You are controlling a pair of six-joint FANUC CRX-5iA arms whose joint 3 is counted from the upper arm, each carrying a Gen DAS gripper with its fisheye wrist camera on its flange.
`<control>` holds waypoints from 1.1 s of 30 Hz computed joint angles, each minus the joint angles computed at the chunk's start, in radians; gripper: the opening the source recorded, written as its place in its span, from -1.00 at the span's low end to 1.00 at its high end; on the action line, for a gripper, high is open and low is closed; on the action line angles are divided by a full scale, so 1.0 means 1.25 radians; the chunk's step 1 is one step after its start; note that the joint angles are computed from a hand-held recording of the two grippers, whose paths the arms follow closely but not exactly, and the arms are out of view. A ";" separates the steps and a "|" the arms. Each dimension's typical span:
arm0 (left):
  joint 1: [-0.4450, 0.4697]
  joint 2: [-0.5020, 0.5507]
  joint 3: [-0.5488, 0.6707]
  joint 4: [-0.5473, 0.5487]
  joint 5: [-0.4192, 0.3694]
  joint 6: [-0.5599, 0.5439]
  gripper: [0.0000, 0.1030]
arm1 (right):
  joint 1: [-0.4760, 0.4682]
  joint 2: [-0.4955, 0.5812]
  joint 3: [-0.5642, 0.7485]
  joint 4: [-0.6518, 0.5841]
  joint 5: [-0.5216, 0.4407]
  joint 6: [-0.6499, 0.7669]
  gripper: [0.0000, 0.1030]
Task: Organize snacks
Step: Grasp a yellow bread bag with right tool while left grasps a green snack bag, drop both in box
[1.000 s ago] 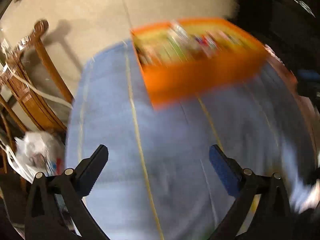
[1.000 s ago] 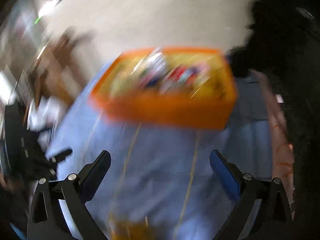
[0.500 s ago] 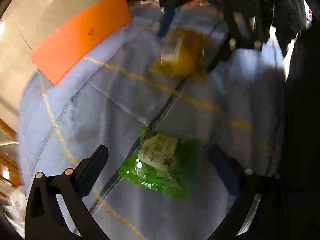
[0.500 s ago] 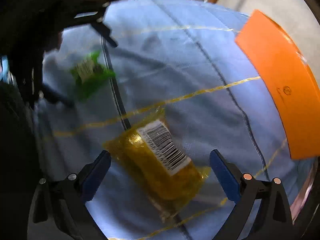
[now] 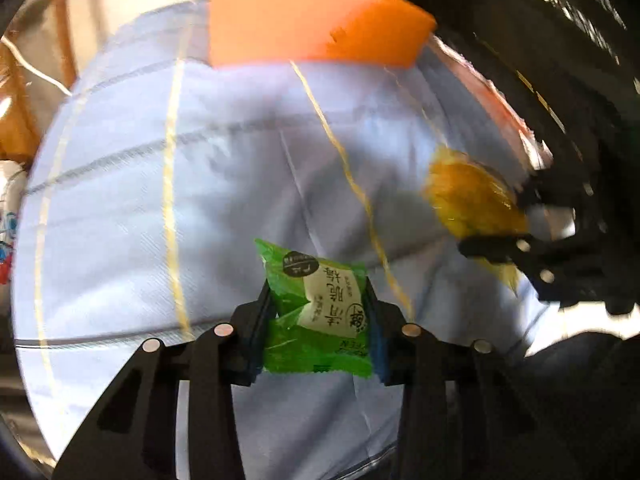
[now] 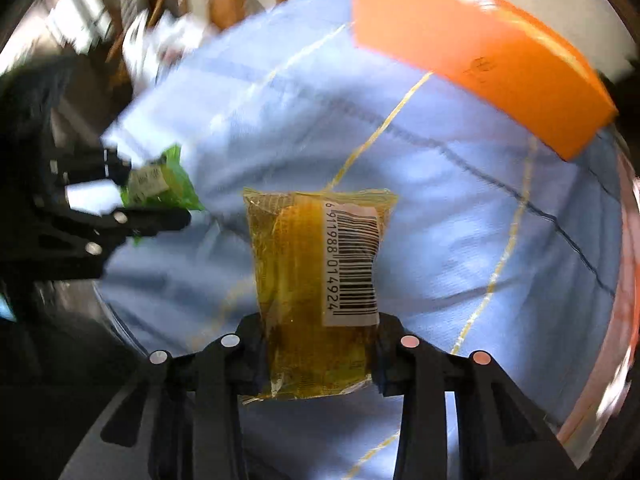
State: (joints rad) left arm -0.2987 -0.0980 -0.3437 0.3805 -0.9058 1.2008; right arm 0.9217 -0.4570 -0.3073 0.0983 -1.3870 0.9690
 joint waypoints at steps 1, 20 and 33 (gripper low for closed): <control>-0.015 -0.023 -0.005 -0.008 0.002 0.025 -0.24 | 0.001 -0.017 0.005 0.020 0.013 -0.042 -0.27; -0.067 0.427 0.710 -0.214 -0.014 0.267 -0.23 | -0.416 0.284 0.217 0.199 0.354 -0.106 -0.26; -0.118 0.526 0.899 -0.415 -0.104 0.447 0.92 | -0.430 0.379 0.295 0.276 0.310 -0.134 0.93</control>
